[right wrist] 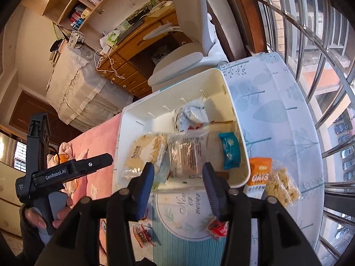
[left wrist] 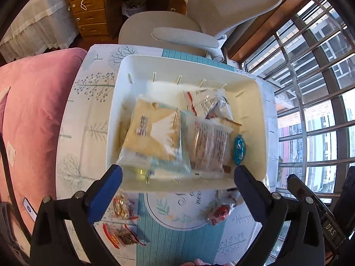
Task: Organize snacks
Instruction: 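Withdraw both tools from the basket toward the remaining snacks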
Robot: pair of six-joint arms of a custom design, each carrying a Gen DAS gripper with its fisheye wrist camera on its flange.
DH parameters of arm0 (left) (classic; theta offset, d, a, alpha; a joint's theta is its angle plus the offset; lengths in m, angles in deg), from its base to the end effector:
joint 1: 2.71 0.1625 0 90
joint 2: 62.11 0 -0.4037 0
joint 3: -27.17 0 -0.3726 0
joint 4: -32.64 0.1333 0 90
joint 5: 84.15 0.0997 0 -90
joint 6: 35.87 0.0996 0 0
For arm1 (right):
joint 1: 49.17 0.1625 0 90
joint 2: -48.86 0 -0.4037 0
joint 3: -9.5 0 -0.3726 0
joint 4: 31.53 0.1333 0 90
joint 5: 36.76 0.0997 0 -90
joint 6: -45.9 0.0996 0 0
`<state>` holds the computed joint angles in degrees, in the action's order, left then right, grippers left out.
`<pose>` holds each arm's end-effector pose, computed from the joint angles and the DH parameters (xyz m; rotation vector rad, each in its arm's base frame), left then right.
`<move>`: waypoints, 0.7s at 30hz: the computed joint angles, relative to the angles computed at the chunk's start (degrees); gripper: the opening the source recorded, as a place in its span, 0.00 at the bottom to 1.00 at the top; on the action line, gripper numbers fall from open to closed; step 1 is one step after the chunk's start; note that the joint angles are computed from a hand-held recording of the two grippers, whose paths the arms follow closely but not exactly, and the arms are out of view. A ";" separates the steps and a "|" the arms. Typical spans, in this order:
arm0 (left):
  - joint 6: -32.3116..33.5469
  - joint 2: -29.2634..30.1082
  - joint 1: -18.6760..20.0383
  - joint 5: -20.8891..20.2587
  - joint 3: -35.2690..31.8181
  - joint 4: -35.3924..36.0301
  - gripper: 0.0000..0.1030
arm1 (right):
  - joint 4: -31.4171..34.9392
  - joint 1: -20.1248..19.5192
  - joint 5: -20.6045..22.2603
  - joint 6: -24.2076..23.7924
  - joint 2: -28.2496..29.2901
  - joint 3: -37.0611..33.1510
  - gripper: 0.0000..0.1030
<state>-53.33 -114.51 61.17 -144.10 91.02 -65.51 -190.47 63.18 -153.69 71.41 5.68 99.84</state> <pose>-0.1464 -0.7146 0.3166 0.2186 2.6182 -0.1915 0.3376 -0.5892 0.1201 -0.2038 -2.7632 0.7555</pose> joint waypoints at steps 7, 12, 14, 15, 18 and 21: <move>-1.32 -9.51 -2.21 0.58 12.52 -5.74 0.97 | 0.36 0.78 1.30 1.00 -3.18 5.16 0.47; -5.28 -16.56 -4.35 3.97 21.41 -8.00 0.97 | 0.59 1.28 2.53 1.06 -4.96 8.53 0.48; -6.22 -19.14 -4.83 4.49 24.62 -9.04 0.97 | 1.25 1.29 2.97 1.21 -5.45 9.44 0.50; -6.96 -20.72 -5.09 4.73 26.49 -9.27 0.97 | 1.50 1.23 3.32 1.53 -5.75 10.10 0.51; -7.83 -24.66 -5.24 4.14 30.93 -9.86 0.97 | 2.33 0.74 4.39 3.11 -6.57 12.07 0.54; -9.56 -28.95 -5.33 4.13 35.43 -9.05 0.97 | 3.06 0.10 5.51 4.73 -7.17 14.01 0.56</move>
